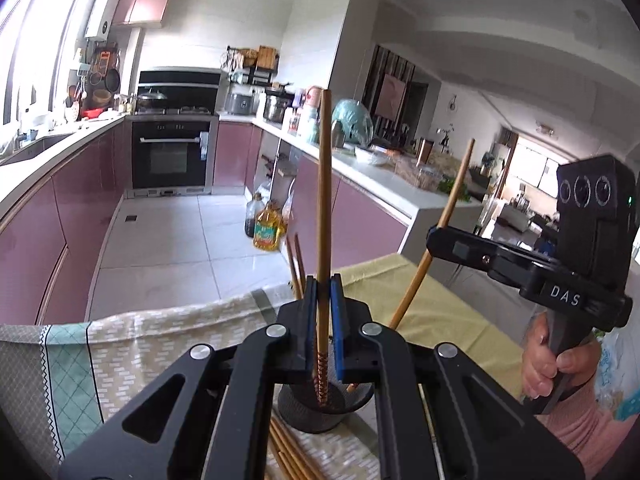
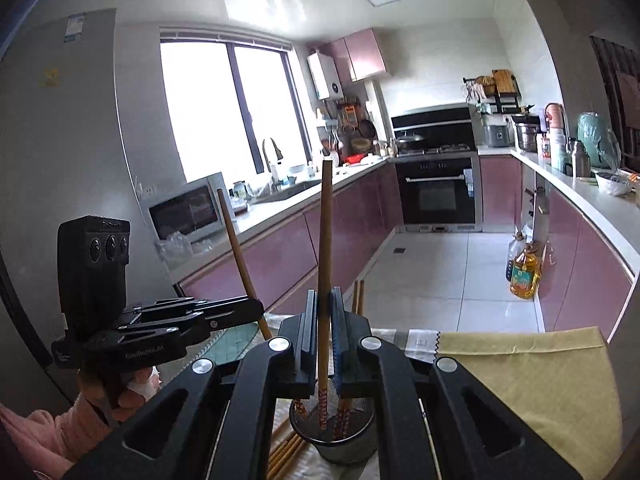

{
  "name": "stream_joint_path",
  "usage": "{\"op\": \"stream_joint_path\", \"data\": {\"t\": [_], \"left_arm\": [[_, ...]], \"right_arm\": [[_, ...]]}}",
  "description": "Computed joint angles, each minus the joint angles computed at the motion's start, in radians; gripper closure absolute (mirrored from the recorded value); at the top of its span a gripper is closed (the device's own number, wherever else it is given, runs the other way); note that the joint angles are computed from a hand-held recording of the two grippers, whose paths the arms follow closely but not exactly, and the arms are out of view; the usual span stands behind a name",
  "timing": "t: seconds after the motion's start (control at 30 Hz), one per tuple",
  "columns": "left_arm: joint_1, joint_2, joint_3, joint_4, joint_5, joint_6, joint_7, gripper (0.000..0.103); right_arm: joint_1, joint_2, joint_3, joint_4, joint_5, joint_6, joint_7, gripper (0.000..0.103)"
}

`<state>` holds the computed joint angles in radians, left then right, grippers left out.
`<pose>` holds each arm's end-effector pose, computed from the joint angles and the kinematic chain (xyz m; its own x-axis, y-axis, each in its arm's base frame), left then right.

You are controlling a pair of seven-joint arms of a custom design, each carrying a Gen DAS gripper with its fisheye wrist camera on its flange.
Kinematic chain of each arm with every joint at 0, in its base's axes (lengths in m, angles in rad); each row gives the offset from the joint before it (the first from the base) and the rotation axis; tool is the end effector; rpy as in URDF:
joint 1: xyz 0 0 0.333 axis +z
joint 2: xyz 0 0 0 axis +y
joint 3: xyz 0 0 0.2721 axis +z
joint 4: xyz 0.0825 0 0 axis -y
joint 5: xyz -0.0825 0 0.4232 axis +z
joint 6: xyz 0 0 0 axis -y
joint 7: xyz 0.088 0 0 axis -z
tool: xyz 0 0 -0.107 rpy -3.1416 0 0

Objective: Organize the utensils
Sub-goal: 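Drop the chopsticks into the mesh cup by opening both grippers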

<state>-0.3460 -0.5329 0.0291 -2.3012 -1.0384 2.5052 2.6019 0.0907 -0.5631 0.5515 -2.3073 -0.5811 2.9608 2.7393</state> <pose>0.4780 -0.1485 0.5834 -0.7260 -0.6569 0.2035 -0.4400 0.2164 -0.8715 0.3637 0.3693 0.5938 0.2557 -0.9375 -0.2360 -0.3956 0.1213 -0.9104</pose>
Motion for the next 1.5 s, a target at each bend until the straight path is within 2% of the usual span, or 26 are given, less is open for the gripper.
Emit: {"op": "stream_joint_path", "data": {"t": [0.1, 0.3, 0.5, 0.9, 1.17, 1.37, 1.43, 1.5], "left_arm": [[0.011, 0.02, -0.011, 0.002, 0.033, -0.011, -0.019, 0.096], [0.03, 0.065, -0.027, 0.006, 0.092, -0.046, -0.046, 0.096], [0.05, 0.13, -0.049, 0.036, 0.131, -0.063, -0.07, 0.096], [0.076, 0.22, -0.099, 0.106, 0.184, -0.041, -0.14, 0.095], [0.081, 0.187, -0.086, 0.066, 0.174, -0.034, -0.153, 0.094], [0.069, 0.087, -0.062, -0.034, 0.151, 0.035, -0.116, 0.076], [0.058, 0.039, -0.041, -0.077, 0.144, 0.05, -0.09, 0.067], [0.054, -0.009, -0.029, -0.127, 0.155, 0.072, -0.074, 0.064]], "right_arm": [[0.037, 0.042, -0.029, 0.012, 0.02, -0.023, -0.033, 0.098], [0.178, 0.156, -0.147, 0.054, 0.103, -0.102, -0.151, 0.098], [0.266, 0.223, -0.226, 0.084, 0.176, -0.153, -0.227, 0.097], [0.278, 0.282, -0.253, 0.127, 0.157, -0.166, -0.196, 0.097], [0.279, 0.277, -0.261, 0.107, 0.152, -0.136, -0.163, 0.095], [0.256, 0.218, -0.233, 0.051, 0.115, -0.094, -0.103, 0.094], [0.253, 0.179, -0.217, 0.019, 0.107, -0.066, -0.097, 0.085], [0.254, 0.149, -0.201, -0.003, 0.104, -0.054, -0.111, 0.077]]}}
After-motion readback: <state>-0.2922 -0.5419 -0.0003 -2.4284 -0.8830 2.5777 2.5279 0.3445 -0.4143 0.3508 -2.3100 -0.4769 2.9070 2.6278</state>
